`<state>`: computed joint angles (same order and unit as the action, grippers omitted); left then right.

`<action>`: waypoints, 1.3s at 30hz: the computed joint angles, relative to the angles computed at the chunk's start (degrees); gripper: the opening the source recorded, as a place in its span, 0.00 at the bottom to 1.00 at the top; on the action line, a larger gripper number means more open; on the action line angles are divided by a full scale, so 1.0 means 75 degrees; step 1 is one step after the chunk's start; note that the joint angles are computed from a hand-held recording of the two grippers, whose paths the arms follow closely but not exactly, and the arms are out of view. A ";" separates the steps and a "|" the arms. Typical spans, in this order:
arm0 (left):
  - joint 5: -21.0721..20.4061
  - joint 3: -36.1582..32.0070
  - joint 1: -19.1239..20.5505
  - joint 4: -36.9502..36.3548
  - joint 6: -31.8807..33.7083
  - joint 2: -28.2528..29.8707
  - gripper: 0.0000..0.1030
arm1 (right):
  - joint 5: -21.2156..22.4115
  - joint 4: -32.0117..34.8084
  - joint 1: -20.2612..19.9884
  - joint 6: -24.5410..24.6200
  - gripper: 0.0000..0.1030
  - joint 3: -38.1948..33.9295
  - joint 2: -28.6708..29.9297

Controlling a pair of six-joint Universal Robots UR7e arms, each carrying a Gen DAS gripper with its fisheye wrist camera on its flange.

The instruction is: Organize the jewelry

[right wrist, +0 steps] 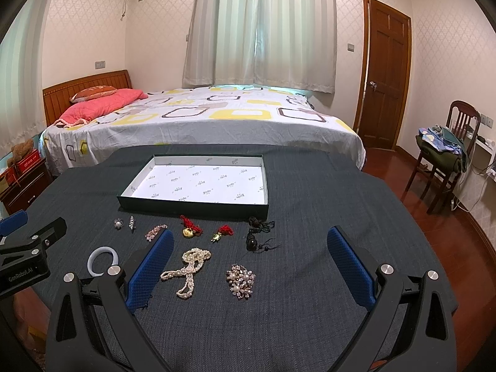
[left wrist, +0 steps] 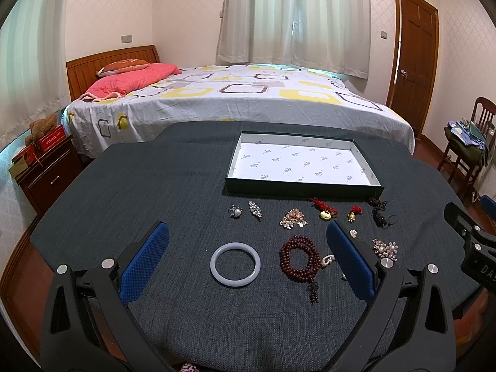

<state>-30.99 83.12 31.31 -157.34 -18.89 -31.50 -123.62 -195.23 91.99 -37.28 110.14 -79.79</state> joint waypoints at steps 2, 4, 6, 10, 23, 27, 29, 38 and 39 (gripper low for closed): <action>-0.0012 0.0007 0.0006 -0.0003 0.0010 0.0001 0.96 | 0.0009 0.0057 -0.0008 0.0015 0.94 -0.0026 -0.0004; -0.0048 0.0013 0.0030 0.0013 0.0036 -0.0013 0.96 | -0.0031 -0.0029 0.0030 0.0041 0.94 0.0010 0.0071; -0.0050 -0.0002 0.0059 -0.0006 0.0102 -0.0006 0.96 | -0.0021 -0.0019 0.0011 0.0067 0.94 0.0020 0.0081; 0.0046 -0.0028 0.0096 -0.0002 0.0103 0.0050 0.96 | 0.0035 0.0078 -0.0100 0.0149 0.94 -0.0014 0.0159; -0.0517 -0.0195 0.0824 0.1611 -0.1066 0.0106 0.91 | 0.0494 0.1621 -0.0742 0.0914 0.94 -0.0240 0.0303; -0.0965 -0.0321 0.1021 0.1773 -0.0995 0.0221 0.83 | 0.0574 0.2110 -0.0875 0.1094 0.94 -0.0410 0.0453; -0.1043 -0.0423 0.1073 0.1811 -0.0919 0.0307 0.83 | 0.0559 0.2270 -0.0912 0.1126 0.94 -0.0471 0.0517; -0.1229 -0.1014 0.1341 0.2171 -0.0733 0.0787 0.83 | 0.0678 0.2768 -0.1216 0.1454 0.94 -0.0678 0.0641; -0.1220 -0.1071 0.1366 0.2282 -0.0745 0.0835 0.83 | 0.0701 0.2802 -0.1248 0.1488 0.94 -0.0706 0.0654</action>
